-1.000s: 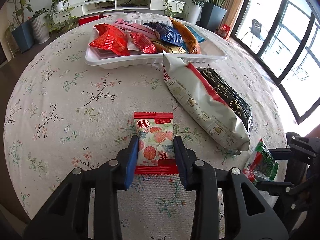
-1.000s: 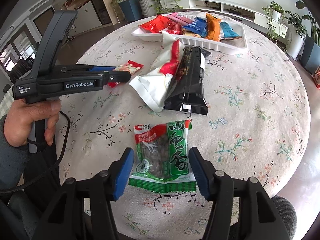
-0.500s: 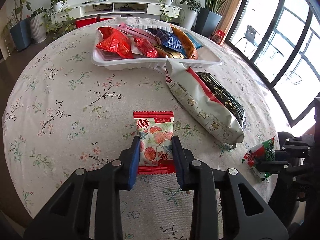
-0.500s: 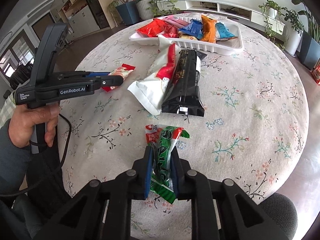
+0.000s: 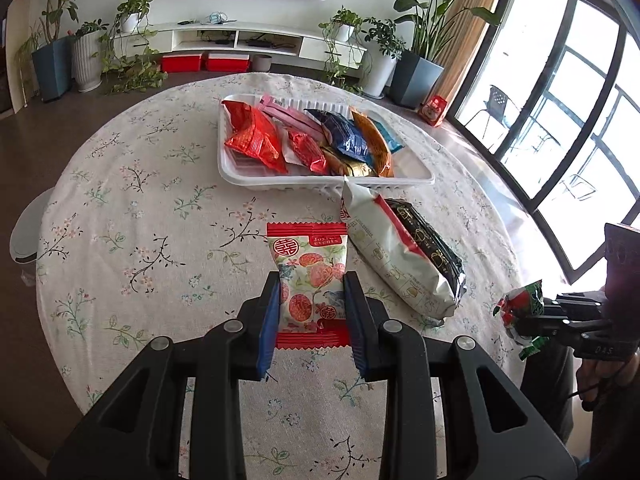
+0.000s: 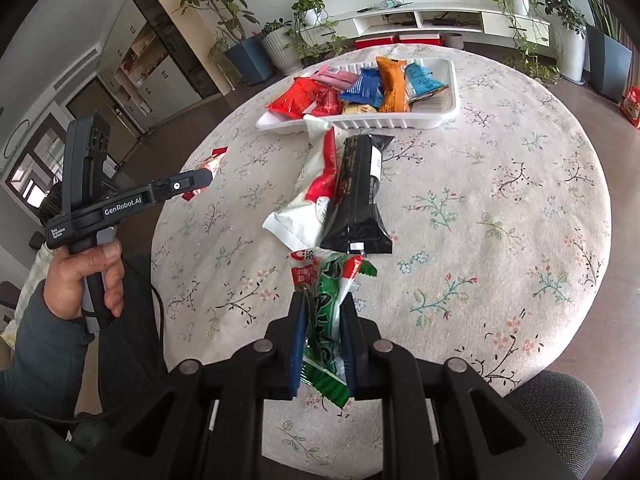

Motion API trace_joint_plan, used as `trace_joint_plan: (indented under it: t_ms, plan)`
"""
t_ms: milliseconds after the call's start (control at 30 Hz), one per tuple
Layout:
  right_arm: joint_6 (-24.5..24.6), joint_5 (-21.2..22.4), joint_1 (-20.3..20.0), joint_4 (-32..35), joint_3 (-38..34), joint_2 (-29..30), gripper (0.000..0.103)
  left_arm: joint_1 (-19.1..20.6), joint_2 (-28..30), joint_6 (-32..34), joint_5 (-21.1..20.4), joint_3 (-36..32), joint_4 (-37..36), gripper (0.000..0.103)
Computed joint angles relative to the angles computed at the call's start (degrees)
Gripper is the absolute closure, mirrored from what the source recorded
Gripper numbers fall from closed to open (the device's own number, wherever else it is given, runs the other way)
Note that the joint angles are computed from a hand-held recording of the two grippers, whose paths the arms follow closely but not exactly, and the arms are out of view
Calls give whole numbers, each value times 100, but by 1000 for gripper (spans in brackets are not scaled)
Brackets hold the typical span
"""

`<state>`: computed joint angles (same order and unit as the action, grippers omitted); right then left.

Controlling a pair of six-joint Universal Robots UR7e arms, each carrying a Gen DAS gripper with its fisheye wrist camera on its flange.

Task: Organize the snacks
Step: 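Carry the cookie and green packets into the tray and open both tools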

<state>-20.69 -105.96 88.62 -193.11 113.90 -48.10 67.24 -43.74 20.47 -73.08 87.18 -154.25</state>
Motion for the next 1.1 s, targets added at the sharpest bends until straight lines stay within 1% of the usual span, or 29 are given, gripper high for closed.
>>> trace_joint_plan:
  t_ms: [133, 400, 500, 600, 733, 800, 933, 1033, 1100]
  plan:
    - [105, 175, -2, -147, 69, -112, 85, -34, -33, 3, -60, -17, 3, 75]
    - [296, 546, -78, -229, 30, -352, 85, -93, -23, 55, -161, -133, -16, 75]
    - [290, 524, -47, -224, -124, -400, 85, -134, 33, 147, -202, -324, 24, 75]
    - [257, 515, 4, -132, -379, -434, 85, -171, 192, 225, -250, -706, 145, 75]
    - [156, 360, 115, 246, -1090, -246, 85, -236, 604, 436, -275, -1524, 521, 75]
    - [111, 318, 151, 491, -1517, -91, 85, -275, 931, 549, -198, -2111, 777, 75]
    - [202, 318, 161, 1102, -2570, 361, 85, -271, 1741, 604, -157, -3505, 1506, 75]
    - [190, 89, 182, 1572, -3466, 832, 85, -222, 2430, 619, -78, -4630, 2136, 75]
    - [229, 47, 162, 1956, -3981, 1109, 85, -171, 2966, 603, -39, -5474, 2561, 75]
